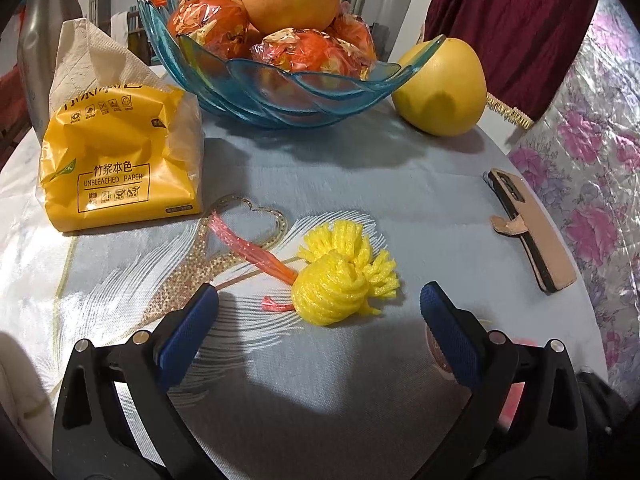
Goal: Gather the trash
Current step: 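Grasp the clear cup of red wrappers with the right gripper while the left grasps the yellow mesh ball, then lift the yellow mesh ball with the left gripper while the right lifts the clear cup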
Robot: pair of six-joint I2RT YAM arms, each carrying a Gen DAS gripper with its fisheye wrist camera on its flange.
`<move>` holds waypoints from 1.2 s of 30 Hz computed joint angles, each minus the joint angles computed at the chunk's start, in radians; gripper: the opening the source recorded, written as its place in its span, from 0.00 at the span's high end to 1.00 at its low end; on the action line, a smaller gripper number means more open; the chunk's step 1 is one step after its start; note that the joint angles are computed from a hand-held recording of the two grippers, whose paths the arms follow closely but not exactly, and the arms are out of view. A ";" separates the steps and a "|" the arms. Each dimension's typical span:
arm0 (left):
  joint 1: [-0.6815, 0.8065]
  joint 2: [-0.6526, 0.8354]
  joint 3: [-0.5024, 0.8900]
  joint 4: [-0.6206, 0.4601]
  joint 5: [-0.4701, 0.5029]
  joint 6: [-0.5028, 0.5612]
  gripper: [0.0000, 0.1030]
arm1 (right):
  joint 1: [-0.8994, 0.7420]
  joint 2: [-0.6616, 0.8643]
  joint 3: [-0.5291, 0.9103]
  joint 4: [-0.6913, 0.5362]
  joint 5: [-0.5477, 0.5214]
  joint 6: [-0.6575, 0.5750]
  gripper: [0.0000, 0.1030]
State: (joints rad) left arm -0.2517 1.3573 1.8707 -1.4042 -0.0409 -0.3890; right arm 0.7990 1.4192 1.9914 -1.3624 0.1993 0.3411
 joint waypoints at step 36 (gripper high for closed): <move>-0.136 -0.028 -0.017 0.066 -0.087 0.071 0.64 | -0.166 -0.107 -0.092 0.027 -0.112 0.077 0.47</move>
